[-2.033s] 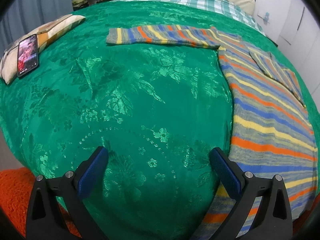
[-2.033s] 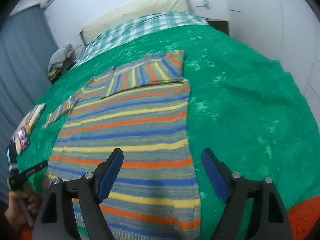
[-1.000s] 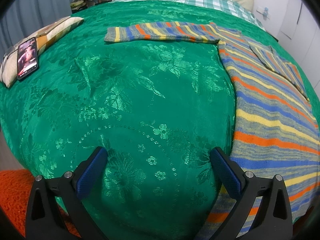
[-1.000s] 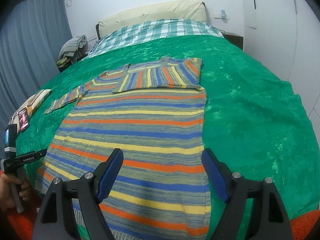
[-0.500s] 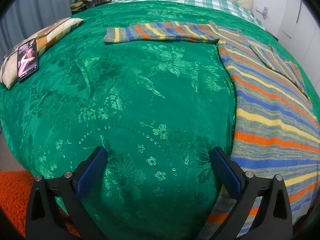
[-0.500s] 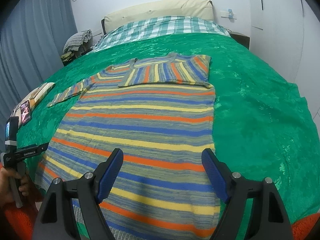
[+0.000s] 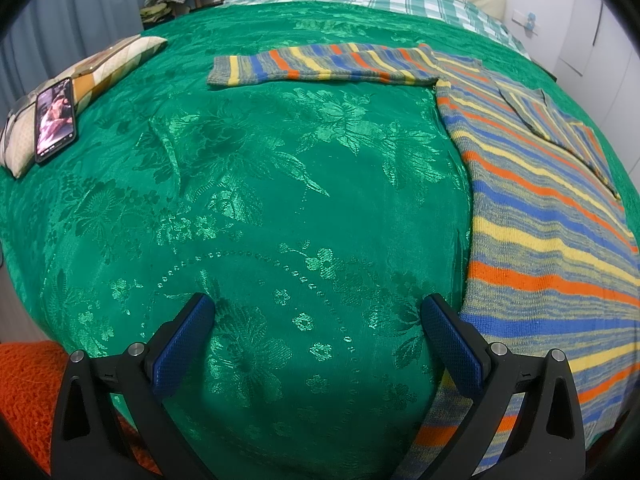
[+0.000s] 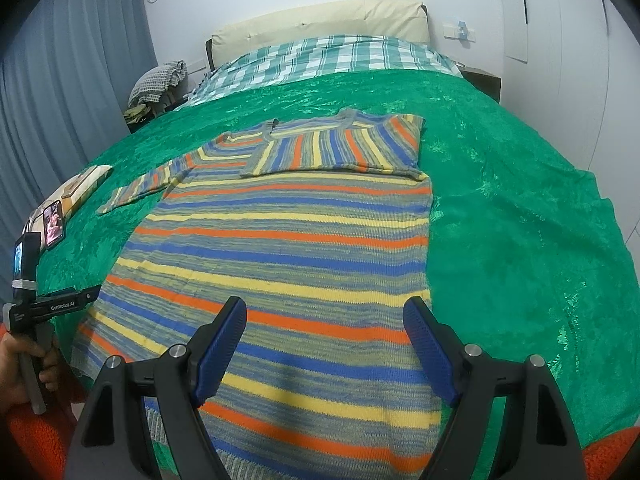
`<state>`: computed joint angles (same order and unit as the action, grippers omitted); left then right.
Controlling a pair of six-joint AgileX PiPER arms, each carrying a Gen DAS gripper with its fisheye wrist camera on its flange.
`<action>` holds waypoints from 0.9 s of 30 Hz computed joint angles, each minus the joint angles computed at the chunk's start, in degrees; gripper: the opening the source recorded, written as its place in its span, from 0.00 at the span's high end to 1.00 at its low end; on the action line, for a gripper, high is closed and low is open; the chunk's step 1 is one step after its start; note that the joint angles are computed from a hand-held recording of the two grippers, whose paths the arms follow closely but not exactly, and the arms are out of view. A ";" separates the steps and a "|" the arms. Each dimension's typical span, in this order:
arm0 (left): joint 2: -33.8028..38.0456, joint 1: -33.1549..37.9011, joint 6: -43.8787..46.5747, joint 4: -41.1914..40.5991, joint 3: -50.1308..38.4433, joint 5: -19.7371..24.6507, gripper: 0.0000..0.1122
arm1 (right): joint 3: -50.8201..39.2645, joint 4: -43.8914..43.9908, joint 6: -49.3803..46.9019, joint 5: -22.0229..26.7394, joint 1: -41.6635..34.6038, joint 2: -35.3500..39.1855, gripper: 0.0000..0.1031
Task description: Fold small clothes
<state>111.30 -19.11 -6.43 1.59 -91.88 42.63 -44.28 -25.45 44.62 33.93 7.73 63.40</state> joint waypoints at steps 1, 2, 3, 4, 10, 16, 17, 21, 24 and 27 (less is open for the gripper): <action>0.02 -0.02 -0.01 -0.02 -0.02 -0.01 0.09 | -0.01 -0.11 0.09 0.04 0.05 -0.02 0.22; 0.02 -0.02 -0.01 -0.02 -0.02 -0.01 0.09 | -0.06 -0.15 0.10 0.13 0.13 -0.06 0.22; 0.01 0.01 0.08 -0.08 -0.02 0.00 0.09 | -0.11 -0.21 0.09 0.20 0.14 -0.08 0.22; 0.04 -0.03 0.01 -0.04 -0.06 0.01 0.09 | -0.18 -0.24 0.12 0.28 0.17 -0.08 0.23; 0.07 -0.03 0.00 0.00 -0.14 0.09 0.09 | -0.41 -0.20 0.09 0.57 0.24 -0.19 0.23; 0.09 -0.16 -0.25 0.22 -0.08 0.11 0.09 | -0.49 0.40 -0.67 0.57 -0.03 -0.33 0.23; 0.09 -0.16 -0.25 0.22 -0.08 0.11 0.09 | -0.49 0.36 -0.58 0.57 -0.01 -0.33 0.23; 0.07 -0.12 -0.19 0.21 -0.07 0.13 0.09 | -0.38 0.76 -0.90 0.49 -0.21 -0.45 0.23; 0.13 -0.15 -0.22 0.23 -0.18 0.21 0.09 | -0.45 0.98 -1.23 0.57 -0.31 -0.47 0.22; 0.13 -0.17 -0.25 0.25 -0.18 0.17 0.09 | -0.32 1.14 -1.60 0.34 -0.46 -0.42 0.23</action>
<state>111.43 -19.28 -6.68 1.84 -92.06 42.80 -44.60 -24.31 43.03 34.27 7.27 62.97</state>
